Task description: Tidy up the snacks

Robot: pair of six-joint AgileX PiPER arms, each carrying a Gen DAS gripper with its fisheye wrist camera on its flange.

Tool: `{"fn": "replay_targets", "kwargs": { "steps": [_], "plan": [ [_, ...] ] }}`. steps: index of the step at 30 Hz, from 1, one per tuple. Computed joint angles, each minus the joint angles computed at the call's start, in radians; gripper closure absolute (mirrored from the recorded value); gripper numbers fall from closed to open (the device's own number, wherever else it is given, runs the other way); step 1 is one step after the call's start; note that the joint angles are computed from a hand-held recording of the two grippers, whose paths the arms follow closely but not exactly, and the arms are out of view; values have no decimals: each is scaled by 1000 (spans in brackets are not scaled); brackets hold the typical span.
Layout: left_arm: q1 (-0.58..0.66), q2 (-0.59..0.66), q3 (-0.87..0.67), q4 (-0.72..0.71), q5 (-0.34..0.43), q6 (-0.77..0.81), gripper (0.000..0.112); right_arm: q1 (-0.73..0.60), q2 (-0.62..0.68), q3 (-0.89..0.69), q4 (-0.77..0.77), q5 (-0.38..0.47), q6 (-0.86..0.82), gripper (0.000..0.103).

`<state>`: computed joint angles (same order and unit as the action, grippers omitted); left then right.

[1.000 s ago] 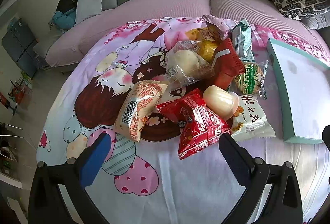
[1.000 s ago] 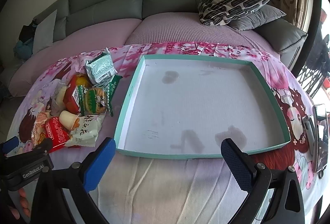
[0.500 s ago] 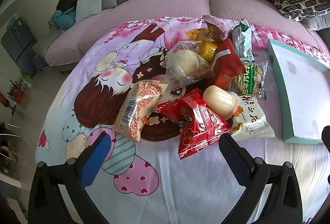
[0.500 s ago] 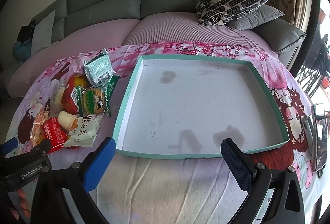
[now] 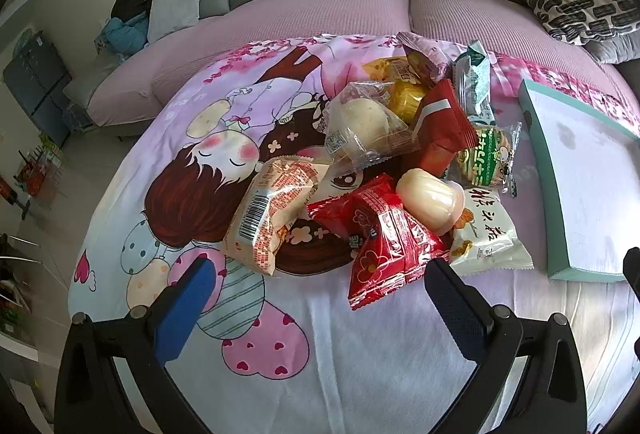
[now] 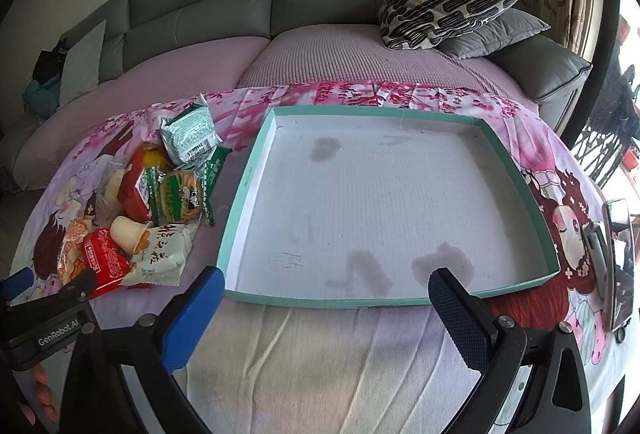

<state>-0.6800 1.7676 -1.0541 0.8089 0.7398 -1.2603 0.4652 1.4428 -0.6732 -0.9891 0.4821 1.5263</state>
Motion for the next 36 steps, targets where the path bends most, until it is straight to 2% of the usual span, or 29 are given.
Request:
{"fn": "replay_targets", "kwargs": {
  "steps": [2,3,5,8,12,17,20,26,32,35,36],
  "plan": [
    [5,-4,2,3,-5,-1,9,-1,3,0,-2,-2,1,0],
    [3,7,-16,-18,33,37,9,-1,5,-1,-2,-3,0,0],
    [4,5,-20,-23,44,47,9,1,8,-2,-4,-2,1,0],
    [7,-23,12,40,17,-27,9,5,7,-1,-15,1,14,0],
    [44,-83,58,101,21,-104,9,37,-4,4,-118,6,112,0],
    [117,-110,73,55,48,-53,9,63,16,-15,-200,-71,174,0],
    [175,-125,86,-11,2,-4,9,87,47,-50,-223,-97,178,0],
    [237,-119,101,-78,-99,53,9,116,146,-143,-184,-155,114,0],
    [306,-50,55,-175,-177,184,9,118,248,-246,-29,-211,-78,0],
    [342,-8,22,-270,-197,296,10,112,296,-291,67,-217,-182,7],
    [347,1,14,-282,-196,314,10,108,310,-302,117,-220,-233,12]
  ]
}}
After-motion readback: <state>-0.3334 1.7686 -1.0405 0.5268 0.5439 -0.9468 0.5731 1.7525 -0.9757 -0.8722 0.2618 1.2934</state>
